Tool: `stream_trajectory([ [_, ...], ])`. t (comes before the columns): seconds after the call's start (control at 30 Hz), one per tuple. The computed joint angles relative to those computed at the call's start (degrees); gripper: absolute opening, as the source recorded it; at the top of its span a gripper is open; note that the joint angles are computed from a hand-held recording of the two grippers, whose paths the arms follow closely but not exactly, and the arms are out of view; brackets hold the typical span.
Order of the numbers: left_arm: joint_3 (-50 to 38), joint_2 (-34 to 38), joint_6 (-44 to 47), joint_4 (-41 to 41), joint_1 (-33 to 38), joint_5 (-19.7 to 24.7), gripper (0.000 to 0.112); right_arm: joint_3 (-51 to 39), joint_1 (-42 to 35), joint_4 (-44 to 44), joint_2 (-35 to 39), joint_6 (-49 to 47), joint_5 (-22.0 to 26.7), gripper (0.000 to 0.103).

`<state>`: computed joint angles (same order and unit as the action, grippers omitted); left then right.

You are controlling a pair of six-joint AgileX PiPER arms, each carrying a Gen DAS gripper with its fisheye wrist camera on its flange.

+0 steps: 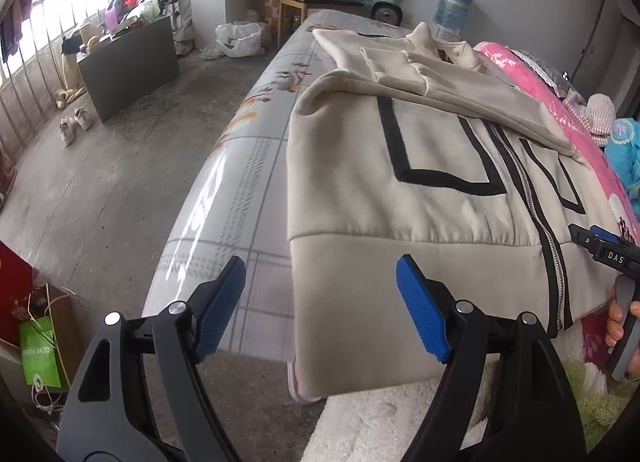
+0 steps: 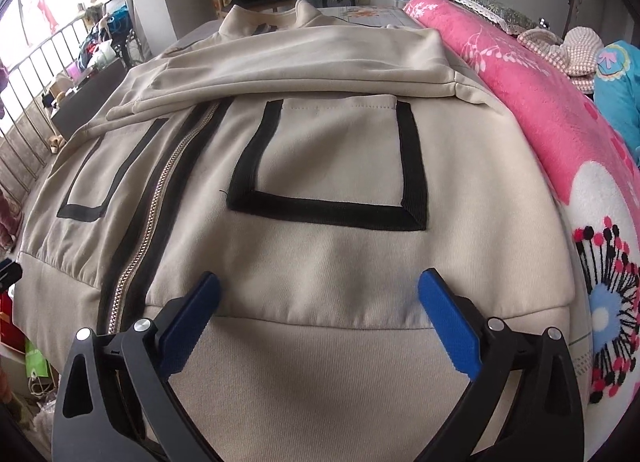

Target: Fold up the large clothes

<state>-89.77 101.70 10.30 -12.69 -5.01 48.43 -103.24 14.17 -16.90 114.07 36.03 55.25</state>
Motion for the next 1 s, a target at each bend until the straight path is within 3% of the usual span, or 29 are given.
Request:
stream_trajectory([
  [0.1,4.7,-2.9,2.3,-3.6,2.0,-1.4,0.074,0.1,0.0,0.1,0.0,-0.2,0.0,0.097],
  [0.2,7.6,-4.3,6.3,-8.8,3.5,-2.2,0.066,0.1,-0.1,0.3,-0.1,-0.6,-0.1,0.097],
  [0.27,7.3,-3.6,8.1,-11.8,4.0,-1.4,0.058,0.0,-0.1,0.4,0.0,-0.7,0.0,0.097],
  [0.63,2.3,2.3,10.9,-19.6,5.6,1.8,0.056,0.1,0.0,0.2,0.0,-0.4,-0.2,0.097],
  [0.73,2.8,1.8,11.9,-23.6,7.4,3.7,0.044,0.1,0.0,0.3,-0.1,-0.5,-0.2,0.097],
  [0.83,5.1,1.3,14.1,-29.1,9.1,5.5,0.043,0.1,0.0,0.2,-0.1,-0.4,-0.2,0.097],
  [1.0,3.1,3.1,11.6,-26.5,7.9,5.9,0.043,0.3,0.0,0.1,-0.1,-0.3,-0.3,0.097],
])
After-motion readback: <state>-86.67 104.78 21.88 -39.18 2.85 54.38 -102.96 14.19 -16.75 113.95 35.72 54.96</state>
